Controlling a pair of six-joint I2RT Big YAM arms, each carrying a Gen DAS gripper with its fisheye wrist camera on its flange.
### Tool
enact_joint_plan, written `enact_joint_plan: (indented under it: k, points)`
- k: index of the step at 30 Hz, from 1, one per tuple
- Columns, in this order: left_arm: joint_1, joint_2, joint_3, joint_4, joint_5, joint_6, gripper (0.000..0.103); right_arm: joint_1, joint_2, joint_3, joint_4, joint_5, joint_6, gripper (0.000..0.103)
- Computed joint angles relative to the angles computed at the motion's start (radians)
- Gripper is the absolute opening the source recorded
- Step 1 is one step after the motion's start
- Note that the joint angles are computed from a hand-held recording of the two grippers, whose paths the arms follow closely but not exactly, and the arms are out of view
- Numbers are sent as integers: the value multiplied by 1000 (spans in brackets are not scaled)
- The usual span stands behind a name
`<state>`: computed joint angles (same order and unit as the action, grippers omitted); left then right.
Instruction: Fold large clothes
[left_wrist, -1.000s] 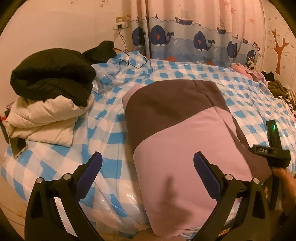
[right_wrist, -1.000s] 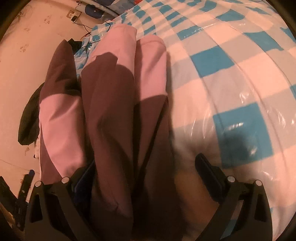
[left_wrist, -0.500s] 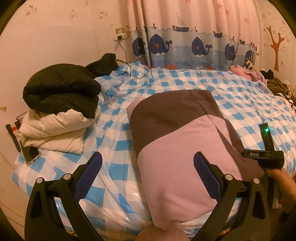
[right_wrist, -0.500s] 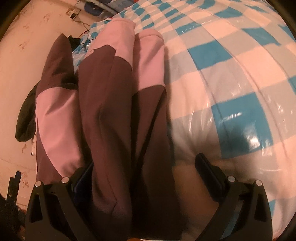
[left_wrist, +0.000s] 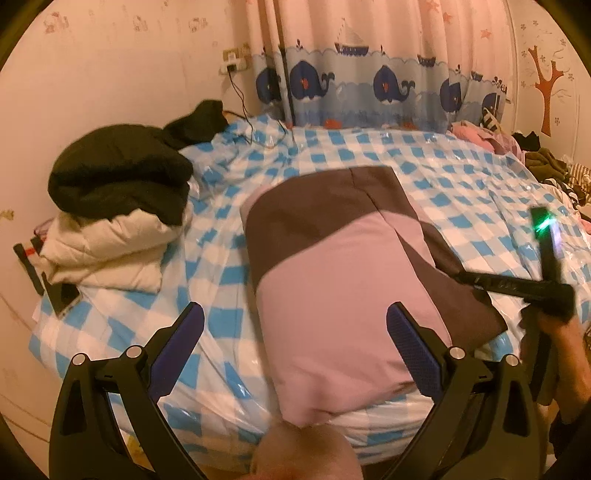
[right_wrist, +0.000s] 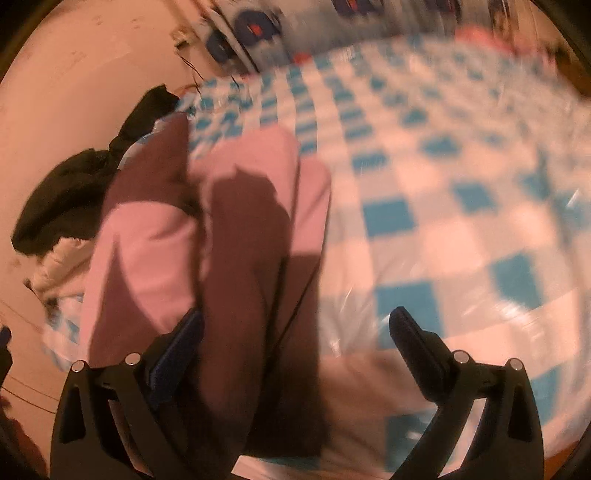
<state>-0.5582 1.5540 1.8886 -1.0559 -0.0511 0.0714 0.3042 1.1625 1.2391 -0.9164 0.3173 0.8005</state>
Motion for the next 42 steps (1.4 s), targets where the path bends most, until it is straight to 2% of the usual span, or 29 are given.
enact_joint_plan:
  k: [1,4,7,9,11,12,15,20,25,28,34,42]
  points:
    - [-2,0,0,-9,0,-4,95,30,-13,19,-26,76,-29,96]
    - [-9,2,1,-32,8,-11,95,98,-26,79,-106,209,-67,96]
    - [-14,1,-2,-49,2,-24,95,158,-29,130,-168,239,-76,96]
    - [-19,-1,-5,-61,-8,-37,95,215,-32,153,-200,271,-48,96]
    - [-23,-3,-7,-79,-18,-46,95,279,-33,167,-197,295,-43,96]
    - [-23,1,-2,-92,-15,-49,95,303,-34,173,-198,295,-48,96]
    - [-23,8,7,-131,-11,-59,95,340,16,244,-311,277,-27,96]
    - [-13,26,35,-182,11,-73,95,354,57,305,-432,260,66,96]
    - [-7,44,64,-230,38,-94,95,327,130,397,-590,159,114,96]
    - [-9,46,69,-234,36,-89,95,334,143,411,-611,176,118,96]
    - [-18,48,82,-244,26,-94,95,326,141,400,-590,140,124,96]
    - [-25,56,93,-254,32,-80,95,326,139,397,-601,152,137,96]
